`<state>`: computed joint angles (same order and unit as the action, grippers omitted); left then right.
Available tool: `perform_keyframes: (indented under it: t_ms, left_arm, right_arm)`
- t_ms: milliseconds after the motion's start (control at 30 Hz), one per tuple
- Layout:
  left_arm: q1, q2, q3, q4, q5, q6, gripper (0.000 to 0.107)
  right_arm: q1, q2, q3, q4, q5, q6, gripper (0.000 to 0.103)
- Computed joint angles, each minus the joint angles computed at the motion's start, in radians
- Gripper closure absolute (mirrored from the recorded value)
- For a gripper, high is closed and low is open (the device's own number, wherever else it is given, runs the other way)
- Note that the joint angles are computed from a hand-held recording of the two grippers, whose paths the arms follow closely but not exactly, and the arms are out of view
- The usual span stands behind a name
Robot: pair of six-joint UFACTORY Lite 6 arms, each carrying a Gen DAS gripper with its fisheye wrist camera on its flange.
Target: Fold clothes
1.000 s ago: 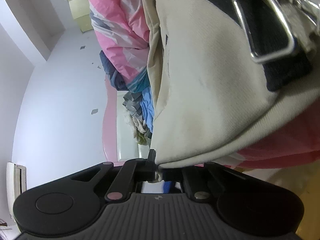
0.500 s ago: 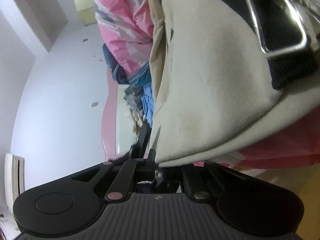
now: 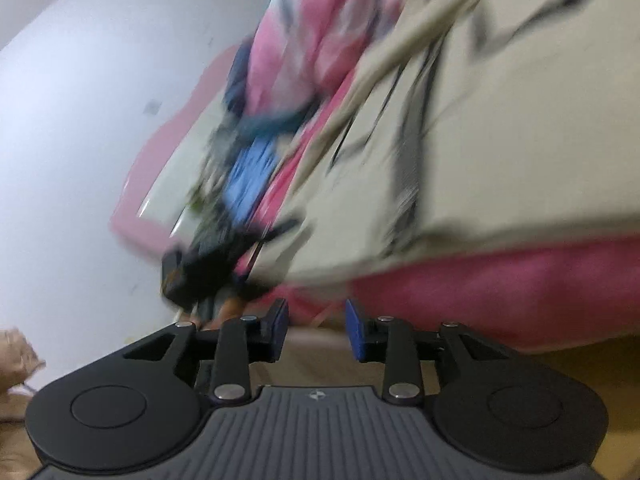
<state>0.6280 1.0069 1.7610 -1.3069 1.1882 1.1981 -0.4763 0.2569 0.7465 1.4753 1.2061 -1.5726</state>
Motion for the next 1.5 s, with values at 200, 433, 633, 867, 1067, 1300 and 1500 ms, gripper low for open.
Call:
perform_keyframes:
  t_ms: [200, 433, 633, 867, 1067, 1300, 1500]
  left_arm:
    - [-0.014, -0.073, -0.092, -0.014, -0.068, 0.054, 0.073]
    - [-0.031, -0.109, -0.121, -0.001, -0.12, 0.062, 0.076]
    - [-0.042, -0.12, -0.121, 0.022, -0.16, 0.041, 0.086]
    - [-0.055, -0.117, -0.114, 0.025, -0.189, 0.022, 0.086]
    - [-0.06, -0.124, -0.126, 0.014, -0.203, 0.021, 0.086]
    - [-0.057, -0.115, -0.12, 0.01, -0.193, 0.0, 0.086]
    - [-0.063, -0.124, -0.13, 0.008, -0.203, 0.029, 0.086]
  right_arm:
    - [-0.359, -0.061, 0.093, 0.005, -0.072, 0.022, 0.06]
    - [-0.441, 0.274, 0.38, 0.015, -0.149, 0.083, 0.059]
    - [-0.417, 0.47, 0.537, -0.03, -0.048, 0.161, 0.06]
    - [-0.379, 0.547, 0.645, -0.012, -0.044, 0.222, 0.061]
    - [-0.356, 0.662, 0.79, -0.001, 0.004, 0.311, 0.06]
    - [-0.373, 0.604, 0.657, -0.02, 0.041, 0.251, 0.06]
    - [-0.371, 0.567, 0.554, -0.048, 0.054, 0.199, 0.061]
